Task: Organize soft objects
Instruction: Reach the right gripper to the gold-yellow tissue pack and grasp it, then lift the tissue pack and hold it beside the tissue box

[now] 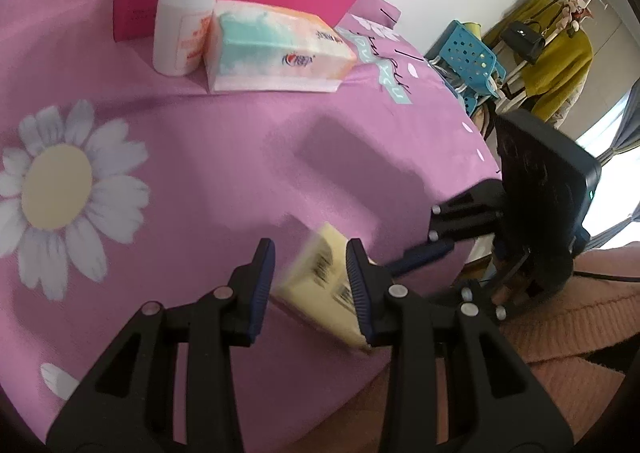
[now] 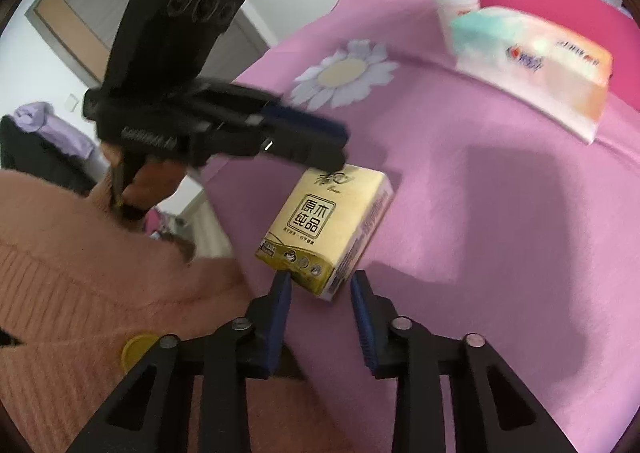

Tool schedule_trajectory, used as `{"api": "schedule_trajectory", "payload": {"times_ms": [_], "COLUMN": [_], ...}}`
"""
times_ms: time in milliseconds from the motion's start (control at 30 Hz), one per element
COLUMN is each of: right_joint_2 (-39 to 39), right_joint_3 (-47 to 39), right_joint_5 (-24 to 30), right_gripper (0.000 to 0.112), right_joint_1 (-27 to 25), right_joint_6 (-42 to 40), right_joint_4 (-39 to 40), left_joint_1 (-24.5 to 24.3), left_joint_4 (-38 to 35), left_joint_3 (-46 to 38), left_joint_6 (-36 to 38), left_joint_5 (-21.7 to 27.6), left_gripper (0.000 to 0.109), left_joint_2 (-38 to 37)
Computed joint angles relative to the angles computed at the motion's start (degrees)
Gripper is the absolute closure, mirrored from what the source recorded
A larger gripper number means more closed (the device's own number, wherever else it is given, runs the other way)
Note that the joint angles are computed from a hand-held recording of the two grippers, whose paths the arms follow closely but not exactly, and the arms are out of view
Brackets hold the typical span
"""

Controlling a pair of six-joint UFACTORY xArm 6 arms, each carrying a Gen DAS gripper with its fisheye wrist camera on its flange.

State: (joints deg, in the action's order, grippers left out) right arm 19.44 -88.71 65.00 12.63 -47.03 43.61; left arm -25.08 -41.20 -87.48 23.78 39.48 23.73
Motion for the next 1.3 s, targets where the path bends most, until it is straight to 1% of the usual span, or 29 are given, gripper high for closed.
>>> {"api": "schedule_trajectory", "payload": {"times_ms": [100,300,467,533,633,667,800,867,967,1067,1133,1200,1300], "right_joint_2": [0.62,2.18,3.85,3.88,3.69,3.22,1.10,0.46,-0.11,0.23,0.45,1.66,3.23], "right_joint_3": [-0.41,-1.62,-3.41,-3.47,-3.49,-3.07,-0.87,-0.14,0.78,0.87,1.03,-0.21,-2.21], "right_joint_5": [-3.14,-7.49,-11.00,-11.73,-10.58,-9.75,-5.20,-3.09,-1.99,-3.24,-6.43,-8.02,-10.46], "right_gripper": [0.086,0.086,0.086,0.086,0.086,0.084,0.084,0.084,0.084,0.084,0.084,0.085,0.085], "right_joint_1": [-0.20,-1.11,-0.98,-1.11,-2.12,-2.70,-4.27,-4.49,-4.03,-3.25,-2.72,-2.75,-2.72], "right_joint_6": [1.35,3.95,6.20,6.98,7.88,7.58,6.52,6.53,6.46,6.32,7.04,8.21,9.37], "right_joint_4": [0.41,2.66,3.02,2.77,3.88,4.35,5.37,5.05,5.28,6.37,6.35,7.04,6.90], "left_joint_1": [0.08,0.28,-0.40,-0.70,-0.39,-0.27,0.05,-0.08,-0.41,-0.62,-0.67,-0.63,-0.89], "left_joint_4": [0.09,-3.21,-3.82,-1.37,-1.10,-0.79,-0.74,-1.06,-1.18,-1.22,-1.14,-2.07,-1.03], "left_joint_3": [-0.04,-1.39,-4.11,-4.47,-4.15,-3.87,-4.20,-4.63,-5.14,-5.64,-5.74,-6.30,-8.20], "left_joint_6": [-1.25,-0.97,-1.79,-3.99,-4.03,-4.11,-3.45,-2.80,-2.16,-2.34,-2.69,-2.40,-3.46], "left_joint_5": [-0.19,0.58,0.45,-0.09,-0.25,-0.41,0.43,1.31,1.91,2.05,1.89,1.96,1.35], "left_gripper": [0.070,0.070,0.070,0.070,0.070,0.070,0.070,0.071,0.071,0.071,0.071,0.071,0.071], "left_joint_2": [0.35,1.66,3.93,4.40,4.10,3.86,3.95,4.21,4.57,4.93,4.95,5.35,6.91]}}
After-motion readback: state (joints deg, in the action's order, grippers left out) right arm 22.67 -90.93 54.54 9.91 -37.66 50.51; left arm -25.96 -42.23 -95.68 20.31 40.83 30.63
